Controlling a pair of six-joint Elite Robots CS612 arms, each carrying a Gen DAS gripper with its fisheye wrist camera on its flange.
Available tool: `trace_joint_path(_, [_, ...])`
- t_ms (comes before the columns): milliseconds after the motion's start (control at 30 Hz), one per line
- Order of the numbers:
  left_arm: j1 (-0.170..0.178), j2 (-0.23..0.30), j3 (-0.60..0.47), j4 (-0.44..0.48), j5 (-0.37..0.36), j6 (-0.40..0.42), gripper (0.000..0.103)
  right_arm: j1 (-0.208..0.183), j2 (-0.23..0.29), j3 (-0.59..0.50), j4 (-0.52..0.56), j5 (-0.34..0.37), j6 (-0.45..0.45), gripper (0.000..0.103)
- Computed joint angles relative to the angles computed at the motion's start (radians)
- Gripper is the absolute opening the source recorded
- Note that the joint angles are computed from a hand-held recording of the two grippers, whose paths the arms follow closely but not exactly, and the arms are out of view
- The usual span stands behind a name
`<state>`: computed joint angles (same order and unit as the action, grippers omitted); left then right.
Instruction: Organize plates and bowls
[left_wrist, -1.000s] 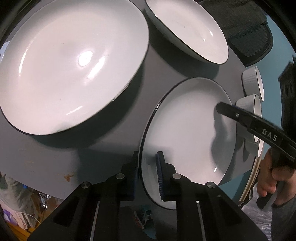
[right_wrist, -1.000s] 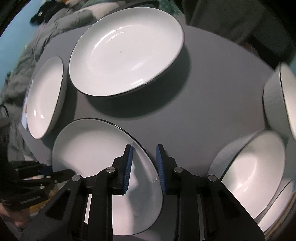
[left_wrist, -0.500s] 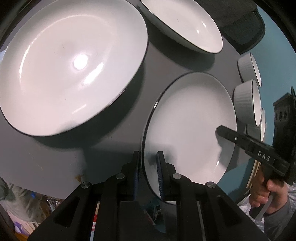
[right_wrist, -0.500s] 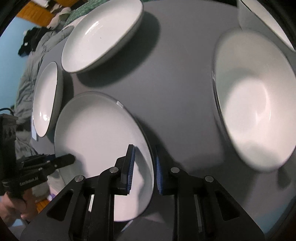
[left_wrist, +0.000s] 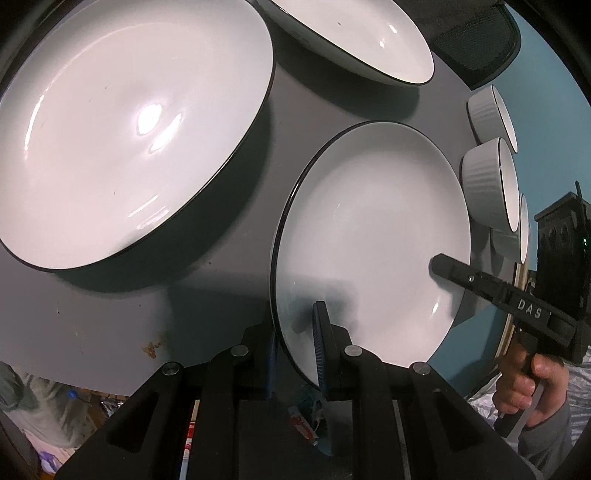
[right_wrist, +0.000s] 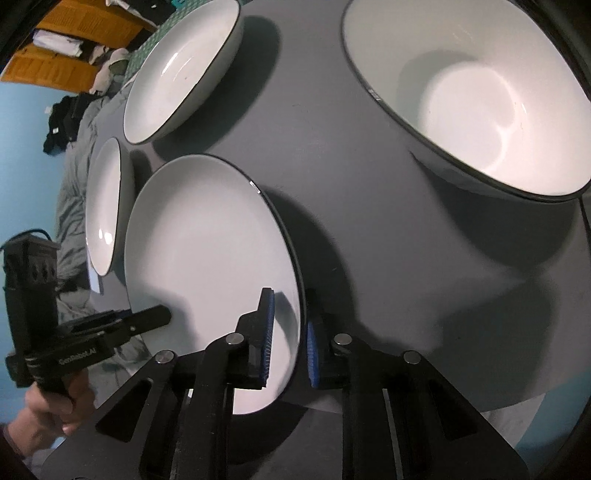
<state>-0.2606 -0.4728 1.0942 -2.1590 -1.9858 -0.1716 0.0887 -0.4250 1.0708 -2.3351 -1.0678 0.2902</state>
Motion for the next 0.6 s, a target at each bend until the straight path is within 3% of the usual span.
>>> trace_joint_path(233, [0.006,0.017,-0.038,-0.005,0.005,-0.044,0.015,0.006,0.004,-0.002,-0.008,0.011,0.026,0.012])
trace_joint_path(600, [0.009,0.029,-0.059,0.015,-0.011,-0.031,0.013,0.002,0.000,0.007,-0.003,0.023,0.017,0.012])
